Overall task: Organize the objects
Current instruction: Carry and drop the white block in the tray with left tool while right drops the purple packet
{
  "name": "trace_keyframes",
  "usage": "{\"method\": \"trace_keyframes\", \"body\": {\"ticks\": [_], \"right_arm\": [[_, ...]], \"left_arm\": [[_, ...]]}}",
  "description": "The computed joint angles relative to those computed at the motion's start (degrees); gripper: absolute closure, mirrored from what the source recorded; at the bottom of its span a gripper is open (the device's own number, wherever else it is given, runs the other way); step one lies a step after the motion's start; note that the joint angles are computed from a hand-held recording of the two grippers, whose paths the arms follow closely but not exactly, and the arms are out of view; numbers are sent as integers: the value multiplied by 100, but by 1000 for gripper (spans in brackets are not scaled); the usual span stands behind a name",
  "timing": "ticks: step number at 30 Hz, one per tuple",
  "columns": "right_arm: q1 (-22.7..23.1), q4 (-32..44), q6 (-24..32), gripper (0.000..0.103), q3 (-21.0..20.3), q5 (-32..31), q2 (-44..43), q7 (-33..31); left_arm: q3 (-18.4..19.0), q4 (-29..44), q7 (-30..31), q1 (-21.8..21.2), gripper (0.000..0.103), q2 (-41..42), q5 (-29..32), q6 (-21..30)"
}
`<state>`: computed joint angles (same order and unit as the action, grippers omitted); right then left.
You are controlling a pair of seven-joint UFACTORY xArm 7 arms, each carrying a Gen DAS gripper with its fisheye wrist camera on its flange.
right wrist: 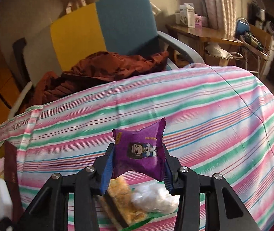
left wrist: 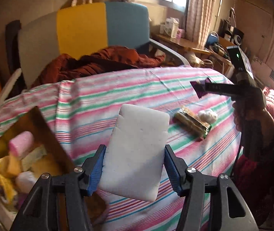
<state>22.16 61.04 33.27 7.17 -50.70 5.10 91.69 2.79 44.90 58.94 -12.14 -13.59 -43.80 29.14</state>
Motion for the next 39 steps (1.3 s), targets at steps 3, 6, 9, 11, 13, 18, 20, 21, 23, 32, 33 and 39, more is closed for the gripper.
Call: {"method": "trace_keyframes", "body": {"ticks": [3,6,9,11,13,18,20,21,23,32,33,39], "right_arm": [[86,174,-112,59,56,-3,132,-128],[257,414,-28,59,86,18,301,-341],[425,584,-29,59,84,122,427,-467],[548,716,-32,59,80,168,513,-526],[677,844,-37,59,74,187,583,-554],[1047,1357,-23,59,55,232,901,-681],[1211,1594,-30,59,34,266,1056,-769],[1296,1729,-16,59,22,288,1145,-828],[1470,1985,-25,59,-14,336,1317,-928],[2149,2996,-269,59,-185,799,2055,-1503],[2207,3098,-325,59,-190,888,2138,-1609],[2536,3845,-468,58,-213,1501,2736,-2336]], "left_arm": [[99,-95,-19,111,43,-232,54,-139],[263,-178,4,153,43,-407,62,-204],[406,-229,-36,207,43,-507,98,-191],[494,-276,-39,248,43,-572,106,-152],[565,-301,-30,275,43,-604,106,-113],[735,-348,18,395,43,-671,85,30],[786,-350,16,464,43,-660,75,88],[817,-355,32,498,43,-661,55,115],[888,-342,84,577,43,-646,10,179],[1287,-140,287,1158,43,-514,-327,514],[1333,-81,304,1245,43,-471,-381,564],[1440,276,316,1789,43,-167,-663,696]]}}
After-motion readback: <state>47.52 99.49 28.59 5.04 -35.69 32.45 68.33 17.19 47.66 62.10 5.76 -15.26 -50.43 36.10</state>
